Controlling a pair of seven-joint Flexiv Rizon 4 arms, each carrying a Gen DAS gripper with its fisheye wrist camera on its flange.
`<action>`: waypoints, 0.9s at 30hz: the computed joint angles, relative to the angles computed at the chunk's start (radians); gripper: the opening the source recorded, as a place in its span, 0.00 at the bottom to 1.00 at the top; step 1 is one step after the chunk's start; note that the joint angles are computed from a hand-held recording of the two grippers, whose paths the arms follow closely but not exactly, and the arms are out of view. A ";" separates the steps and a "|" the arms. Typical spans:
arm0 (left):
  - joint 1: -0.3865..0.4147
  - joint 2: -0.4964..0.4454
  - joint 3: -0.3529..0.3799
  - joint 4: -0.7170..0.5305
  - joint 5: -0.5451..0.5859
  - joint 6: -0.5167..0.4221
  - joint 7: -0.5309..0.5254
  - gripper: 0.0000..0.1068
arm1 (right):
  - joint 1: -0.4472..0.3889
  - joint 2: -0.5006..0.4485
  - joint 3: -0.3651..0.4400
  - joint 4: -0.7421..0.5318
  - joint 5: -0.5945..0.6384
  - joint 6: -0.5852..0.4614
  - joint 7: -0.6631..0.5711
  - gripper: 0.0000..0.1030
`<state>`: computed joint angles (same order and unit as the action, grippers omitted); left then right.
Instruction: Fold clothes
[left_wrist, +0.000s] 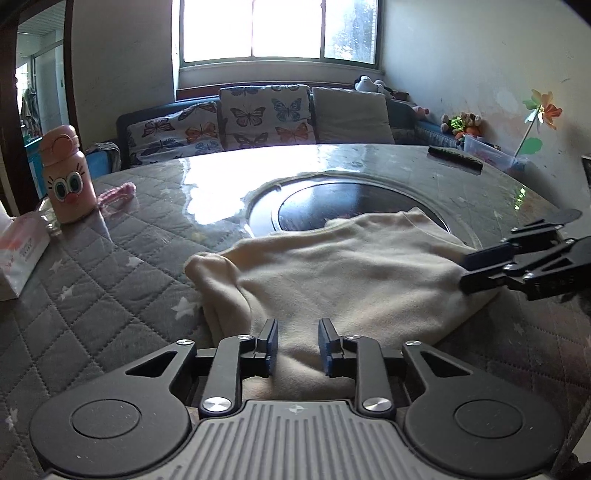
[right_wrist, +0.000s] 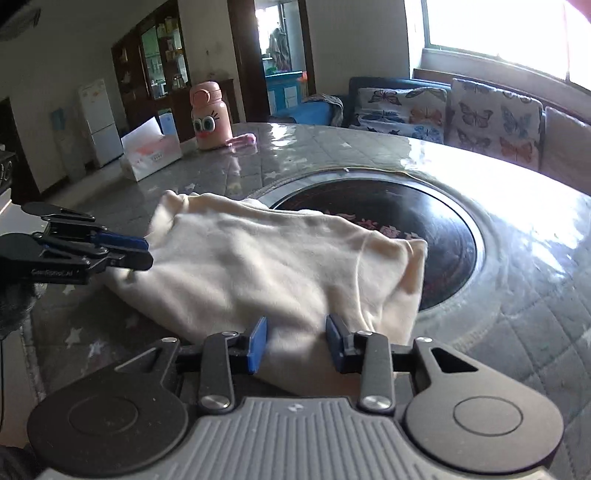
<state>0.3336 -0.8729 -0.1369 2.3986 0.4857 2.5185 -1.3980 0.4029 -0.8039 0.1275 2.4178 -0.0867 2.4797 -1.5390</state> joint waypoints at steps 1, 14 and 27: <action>-0.001 0.003 0.002 0.000 -0.005 0.003 -0.001 0.27 | 0.000 0.007 0.000 0.004 0.003 0.000 0.001 0.34; 0.011 0.013 0.023 -0.034 -0.079 -0.015 -0.038 0.24 | -0.013 0.014 0.000 -0.019 -0.023 -0.027 0.019 0.35; -0.046 0.016 0.065 -0.071 -0.194 -0.024 -0.033 0.23 | -0.039 -0.011 -0.011 -0.117 -0.053 -0.115 0.060 0.35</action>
<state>0.2878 -0.8567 -0.0715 2.3278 0.2918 2.4941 -1.4308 0.3644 -0.8147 0.1163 2.3008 -0.1393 2.3651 -1.4787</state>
